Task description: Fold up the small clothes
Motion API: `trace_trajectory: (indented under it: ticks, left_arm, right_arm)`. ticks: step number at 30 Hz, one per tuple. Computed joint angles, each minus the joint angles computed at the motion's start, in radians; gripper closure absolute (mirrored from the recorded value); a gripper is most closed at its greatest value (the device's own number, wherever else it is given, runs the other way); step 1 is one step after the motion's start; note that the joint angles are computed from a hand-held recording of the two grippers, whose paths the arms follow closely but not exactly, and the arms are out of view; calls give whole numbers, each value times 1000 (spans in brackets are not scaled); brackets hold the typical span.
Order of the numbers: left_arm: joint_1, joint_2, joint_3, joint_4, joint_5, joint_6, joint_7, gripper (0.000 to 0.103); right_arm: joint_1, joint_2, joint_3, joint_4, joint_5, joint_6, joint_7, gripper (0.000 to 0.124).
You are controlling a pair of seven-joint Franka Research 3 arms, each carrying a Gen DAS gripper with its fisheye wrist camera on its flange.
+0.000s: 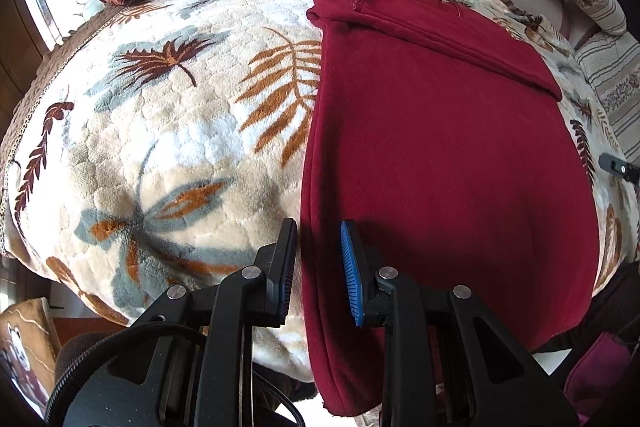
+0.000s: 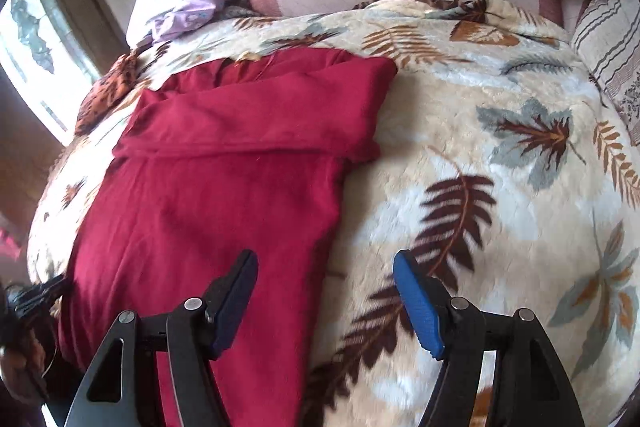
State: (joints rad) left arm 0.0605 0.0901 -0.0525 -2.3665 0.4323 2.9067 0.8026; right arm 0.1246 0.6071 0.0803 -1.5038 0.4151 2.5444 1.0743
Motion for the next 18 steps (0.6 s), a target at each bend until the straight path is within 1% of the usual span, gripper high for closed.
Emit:
trace_trajectory:
  ticks: [1, 2, 5, 7, 10, 11, 13, 14, 16, 17, 18]
  left_arm:
    - [4, -7, -9, -11, -28, 3, 26, 81]
    - [7, -15, -16, -23, -58, 5, 52, 81]
    - [12, -36, -35, -56, -157, 28, 134, 81]
    - [7, -41, -40, -63, -203, 21, 174, 81]
    - [-3, -41, -32, -67, -178, 15, 153, 81]
    - [-3, -39, -33, -70, -192, 15, 159, 81]
    - [-2, -41, -40, -82, -241, 25, 190, 81]
    - [-4, -42, -40, -86, -245, 27, 193, 81]
    - [-10, -43, -37, -88, -223, 25, 180, 81]
    - [-12, -43, -36, -89, -217, 23, 177, 81]
    - [-14, -43, -36, -90, -216, 23, 176, 81]
  right_arm:
    - [-30, -33, 28, -44, 28, -36, -51, 54]
    - [-46, -66, 40, -90, 49, -62, -88, 54]
    - [-67, -149, 41, -218, 107, -102, -163, 54]
    - [-81, -182, 39, -271, 157, -169, -195, 54]
    - [-83, -219, 26, -349, 222, -213, -228, 54]
    - [-78, -231, 22, -375, 235, -215, -242, 54]
    - [-65, -262, 18, -428, 256, -186, -285, 54]
    - [-62, -269, 16, -435, 261, -206, -299, 54]
    - [-58, -264, 13, -423, 269, -276, -314, 55]
    - [-50, -265, 10, -425, 263, -282, -323, 55]
    - [-37, -266, 4, -432, 248, -270, -327, 56]
